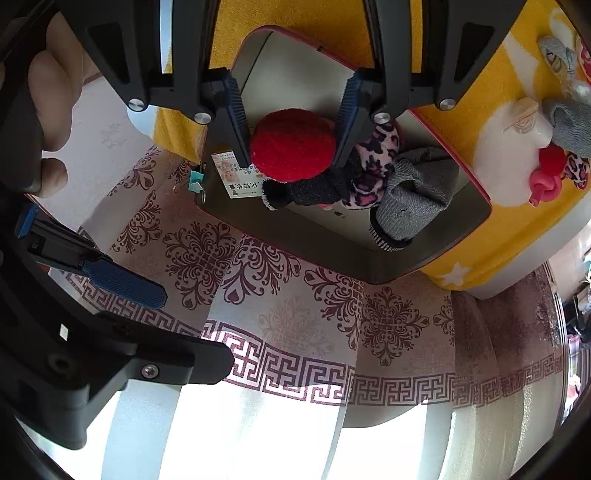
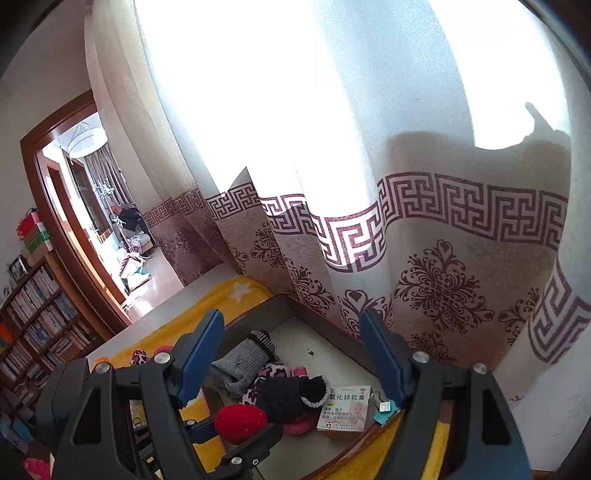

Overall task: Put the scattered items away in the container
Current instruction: 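Carry red ball and black sock into the tin and open both tools, then grasp striped knit ball with left tool while right tool grasps white tape roll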

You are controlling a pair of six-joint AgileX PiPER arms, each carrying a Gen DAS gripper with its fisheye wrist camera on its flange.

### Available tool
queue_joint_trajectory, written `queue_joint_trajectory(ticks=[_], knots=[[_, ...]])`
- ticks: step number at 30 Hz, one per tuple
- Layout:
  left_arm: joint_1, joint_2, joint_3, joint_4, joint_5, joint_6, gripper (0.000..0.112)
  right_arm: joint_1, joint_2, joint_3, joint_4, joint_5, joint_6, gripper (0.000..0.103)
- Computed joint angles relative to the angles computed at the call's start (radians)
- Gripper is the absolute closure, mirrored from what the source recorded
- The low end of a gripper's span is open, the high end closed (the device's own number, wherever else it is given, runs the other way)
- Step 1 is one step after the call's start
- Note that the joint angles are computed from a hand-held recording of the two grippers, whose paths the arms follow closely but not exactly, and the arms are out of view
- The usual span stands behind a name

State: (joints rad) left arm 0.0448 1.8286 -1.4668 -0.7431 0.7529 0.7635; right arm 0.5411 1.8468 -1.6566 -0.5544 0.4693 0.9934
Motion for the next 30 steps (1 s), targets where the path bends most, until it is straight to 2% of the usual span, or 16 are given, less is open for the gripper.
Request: queue_joint_trajectory(ticks=[1,2,4,8,14,22,25,30], knots=[[0.006,0.006,-0.004,-0.014,0.017,0.001,0.034,0.001,0.000,-0.003,-0.007,0.006,0.009,0.024],[0.010,-0.004,0.015,-0.031,0.000,0.009,0.025,0.001,0.002,-0.003,-0.013,0.007,0.020,0.024],[0.013,-0.035,0.053,-0.035,-0.051,0.014,0.025,-0.006,0.007,-0.002,0.017,-0.008,0.005,0.024],[0.057,-0.045,0.054,-0.074,-0.048,0.029,0.025,0.000,0.018,-0.008,0.004,-0.002,0.019,0.024],[0.137,-0.089,0.087,-0.054,-0.075,0.002,0.025,0.029,0.027,0.004,-0.040,-0.022,0.063,0.024],[0.343,-0.151,0.130,-0.038,-0.081,-0.004,0.025,0.089,0.107,-0.064,0.123,-0.012,-0.156,0.024],[0.437,-0.165,0.133,-0.031,-0.084,0.000,0.025,0.110,0.121,-0.071,0.237,-0.028,-0.280,0.024],[0.562,-0.168,0.156,0.025,-0.149,0.016,0.025,0.133,0.184,-0.139,0.624,-0.022,-0.686,0.024]])
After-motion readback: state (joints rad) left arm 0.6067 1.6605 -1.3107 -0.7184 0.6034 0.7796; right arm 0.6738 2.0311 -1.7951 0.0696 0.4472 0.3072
